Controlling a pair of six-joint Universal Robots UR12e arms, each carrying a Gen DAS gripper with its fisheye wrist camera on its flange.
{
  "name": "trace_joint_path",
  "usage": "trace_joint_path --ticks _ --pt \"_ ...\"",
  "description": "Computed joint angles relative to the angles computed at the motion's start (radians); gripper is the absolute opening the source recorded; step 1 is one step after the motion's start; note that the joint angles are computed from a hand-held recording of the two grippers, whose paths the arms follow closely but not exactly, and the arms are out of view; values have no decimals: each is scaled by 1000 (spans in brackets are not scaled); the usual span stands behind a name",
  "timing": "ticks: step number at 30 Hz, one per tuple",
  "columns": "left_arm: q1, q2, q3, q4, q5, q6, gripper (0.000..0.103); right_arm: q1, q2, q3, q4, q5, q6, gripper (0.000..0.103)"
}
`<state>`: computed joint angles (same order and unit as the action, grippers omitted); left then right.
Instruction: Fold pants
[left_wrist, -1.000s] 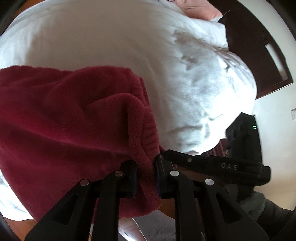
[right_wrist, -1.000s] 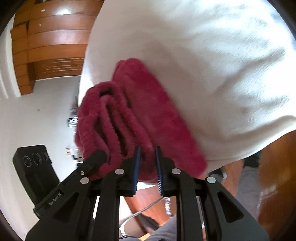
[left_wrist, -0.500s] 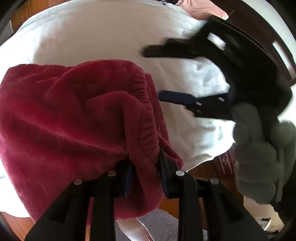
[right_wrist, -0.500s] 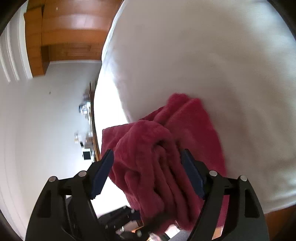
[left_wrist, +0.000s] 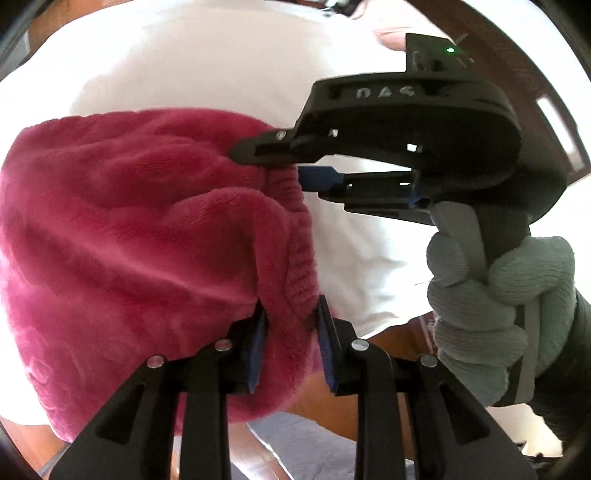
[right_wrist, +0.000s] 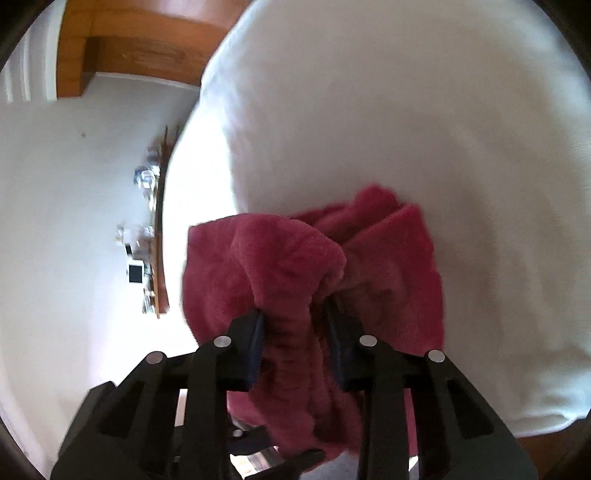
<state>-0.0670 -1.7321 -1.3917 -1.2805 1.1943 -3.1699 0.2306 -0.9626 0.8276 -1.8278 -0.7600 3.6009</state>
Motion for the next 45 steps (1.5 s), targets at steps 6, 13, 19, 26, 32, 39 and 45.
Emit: trace_joint_path --ticks 6,13,19,26,32,39,45 --pt "-38 -25 45 -27 -39 109 31 -13 -62 56 -16 -158 23 29" --pt "-23 -37 58 -140 -32 110 59 11 -25 74 -50 -256 28 24" --pt "47 20 6 -23 2 35 59 20 -20 36 -27 -301 -40 26" --pt "69 -2 -5 -90 58 70 59 44 -42 -23 -34 -449 -96 41" --pt "64 16 -43 -86 13 131 59 74 -85 4 -61 -365 -145 41" --pt "82 45 -63 -71 39 145 59 115 -118 108 78 -460 -185 36" --pt "96 95 -150 -6 135 258 55 128 -135 152 61 -516 -175 36"
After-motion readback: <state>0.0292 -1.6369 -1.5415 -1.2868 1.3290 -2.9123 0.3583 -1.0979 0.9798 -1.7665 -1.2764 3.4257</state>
